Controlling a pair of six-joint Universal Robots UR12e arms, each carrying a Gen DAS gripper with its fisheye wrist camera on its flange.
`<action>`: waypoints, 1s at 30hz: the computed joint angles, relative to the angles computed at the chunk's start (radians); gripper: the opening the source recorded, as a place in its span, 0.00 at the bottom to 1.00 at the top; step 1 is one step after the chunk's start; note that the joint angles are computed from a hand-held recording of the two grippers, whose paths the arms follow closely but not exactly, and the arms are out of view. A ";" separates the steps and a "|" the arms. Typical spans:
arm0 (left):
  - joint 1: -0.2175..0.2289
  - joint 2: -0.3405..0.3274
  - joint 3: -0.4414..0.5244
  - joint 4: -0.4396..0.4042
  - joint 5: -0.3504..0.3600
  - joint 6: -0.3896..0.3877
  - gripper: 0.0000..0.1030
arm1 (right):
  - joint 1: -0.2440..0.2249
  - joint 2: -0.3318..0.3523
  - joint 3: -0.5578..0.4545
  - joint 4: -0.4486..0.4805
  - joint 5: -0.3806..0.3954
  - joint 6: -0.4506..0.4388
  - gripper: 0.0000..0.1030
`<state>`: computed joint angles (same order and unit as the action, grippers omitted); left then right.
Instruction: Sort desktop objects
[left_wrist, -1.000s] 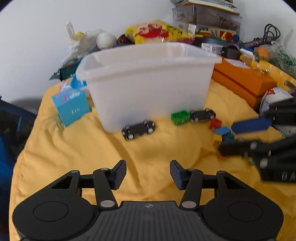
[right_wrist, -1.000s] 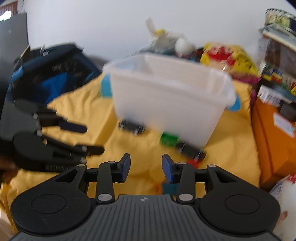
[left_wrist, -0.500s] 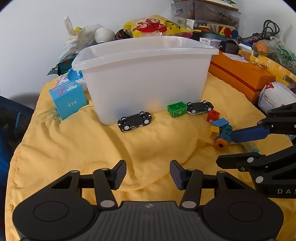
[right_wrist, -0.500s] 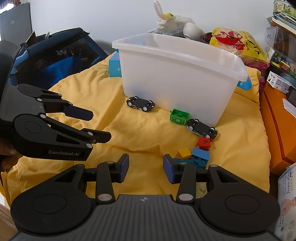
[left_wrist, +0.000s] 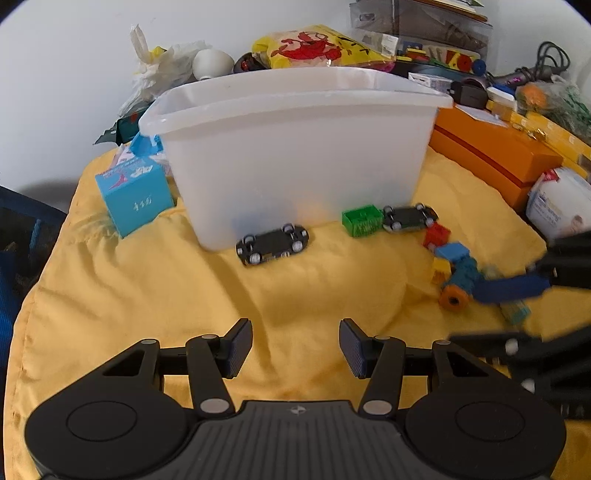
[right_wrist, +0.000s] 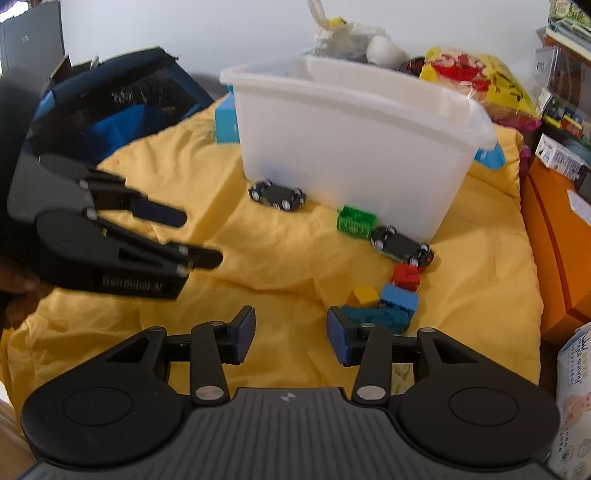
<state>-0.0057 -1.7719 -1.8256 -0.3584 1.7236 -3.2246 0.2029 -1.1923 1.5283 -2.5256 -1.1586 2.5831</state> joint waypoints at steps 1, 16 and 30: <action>0.000 -0.010 0.009 0.011 0.005 0.007 0.54 | 0.000 0.003 -0.003 0.004 -0.003 -0.002 0.43; 0.025 -0.142 0.161 -0.049 -0.008 0.675 0.37 | -0.010 0.003 0.003 -0.044 -0.037 0.013 0.42; 0.057 -0.031 0.116 -0.187 -0.189 0.538 0.15 | 0.041 0.152 -0.133 -0.203 -0.208 -0.271 0.37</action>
